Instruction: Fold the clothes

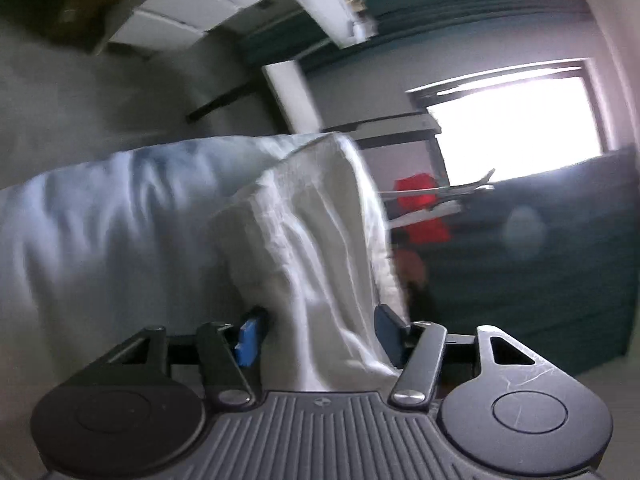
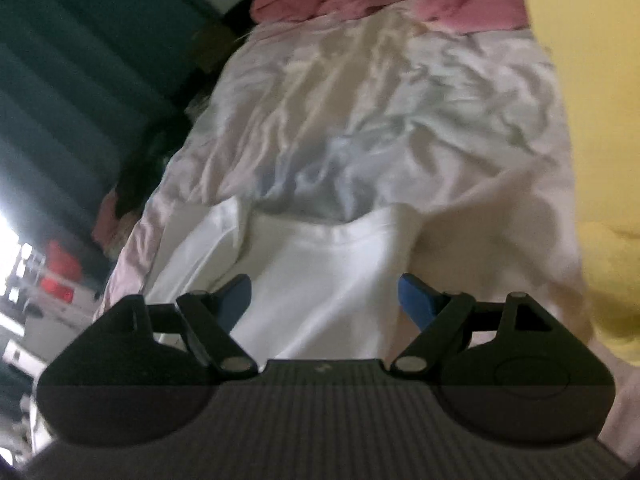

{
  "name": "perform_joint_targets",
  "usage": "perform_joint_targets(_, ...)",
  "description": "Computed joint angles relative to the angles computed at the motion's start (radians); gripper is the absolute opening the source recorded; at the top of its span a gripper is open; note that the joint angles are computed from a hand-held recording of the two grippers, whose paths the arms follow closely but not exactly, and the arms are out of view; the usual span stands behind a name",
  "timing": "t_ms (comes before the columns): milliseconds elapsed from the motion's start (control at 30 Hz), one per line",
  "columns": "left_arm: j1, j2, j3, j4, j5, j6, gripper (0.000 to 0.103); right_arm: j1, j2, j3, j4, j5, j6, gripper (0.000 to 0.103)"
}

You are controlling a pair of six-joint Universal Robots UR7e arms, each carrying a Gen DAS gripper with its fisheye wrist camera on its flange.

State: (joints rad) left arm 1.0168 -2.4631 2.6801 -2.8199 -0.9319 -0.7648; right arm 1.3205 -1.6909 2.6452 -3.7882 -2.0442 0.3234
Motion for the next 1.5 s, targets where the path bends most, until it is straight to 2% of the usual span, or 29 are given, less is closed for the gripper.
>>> perform_joint_targets(33,-0.027,-0.016,-0.001,0.052,0.043,-0.037,0.052,-0.016,0.002,0.006,-0.015,0.017,0.018,0.082)
perform_joint_targets(67,-0.02,-0.004,-0.006,0.075,0.044,-0.061,0.053,-0.026,0.005,0.009,-0.022,0.023,0.031,0.082)
perform_joint_targets(167,0.089,0.091,-0.039,0.118,-0.034,-0.101,0.054,-0.06,0.0,0.018,-0.024,0.044,0.07,0.082)
perform_joint_targets(233,0.169,0.159,-0.046,0.084,-0.1,-0.111,0.044,-0.089,-0.013,0.023,-0.007,0.066,0.1,0.076)
perform_joint_targets(267,0.2,0.191,-0.047,0.046,-0.131,-0.099,0.04,-0.098,-0.019,0.023,0.008,0.078,0.105,0.069)
perform_joint_targets(333,0.202,0.204,-0.053,0.035,-0.124,-0.06,0.023,-0.12,-0.016,0.012,0.044,0.105,0.088,0.062)
perform_joint_targets(433,0.161,0.183,-0.059,0.068,-0.079,-0.027,0.009,-0.182,-0.017,0.0,0.097,0.157,0.138,0.062)
perform_joint_targets(500,0.125,0.156,-0.056,0.087,-0.047,-0.043,0.008,-0.223,-0.015,-0.01,0.131,0.191,0.175,0.062)
perform_joint_targets(533,0.101,0.138,-0.054,0.106,-0.024,-0.053,0.007,-0.236,-0.003,-0.013,0.104,0.208,0.168,0.052)
perform_joint_targets(567,0.074,0.119,-0.051,0.12,0.002,-0.063,0.007,-0.247,0.015,-0.015,0.057,0.226,0.15,0.016)
perform_joint_targets(600,0.046,0.097,-0.05,0.133,0.024,-0.075,0.006,-0.245,0.032,-0.02,0.019,0.223,0.121,0.008)
perform_joint_targets(667,-0.037,0.023,-0.048,0.193,0.084,-0.115,0.006,-0.24,0.053,-0.022,-0.055,0.23,0.076,0.007)
perform_joint_targets(733,-0.146,-0.068,-0.066,0.361,0.176,-0.186,0.006,-0.246,0.051,-0.005,-0.137,0.281,0.076,0.006)
perform_joint_targets(767,-0.197,-0.101,-0.081,0.451,0.221,-0.224,0.006,-0.222,0.054,-0.008,-0.162,0.262,0.05,0.006)
perform_joint_targets(833,-0.247,-0.095,-0.104,0.506,0.274,-0.246,0.006,-0.124,0.082,-0.044,-0.182,0.146,-0.031,0.006)
perform_joint_targets(1000,-0.152,0.184,-0.187,0.203,0.239,-0.128,0.006,0.062,0.186,-0.203,-0.221,-0.022,-0.124,0.006)
perform_joint_targets(1133,-0.024,0.525,-0.336,-0.094,0.194,0.028,0.006,0.166,0.318,-0.425,-0.168,-0.121,-0.177,0.006)
perform_joint_targets(1233,0.039,0.742,-0.484,-0.208,0.203,0.126,0.006,0.224,0.461,-0.617,-0.151,-0.206,-0.292,0.006)
perform_joint_targets(1367,0.134,1.01,-0.699,-0.285,0.209,0.244,0.007,0.24,0.681,-0.89,-0.132,-0.269,-0.454,0.006)
perform_joint_targets(1500,0.205,1.23,-0.915,-0.265,0.231,0.377,0.007,0.209,0.857,-1.115,-0.069,-0.295,-0.51,0.006)
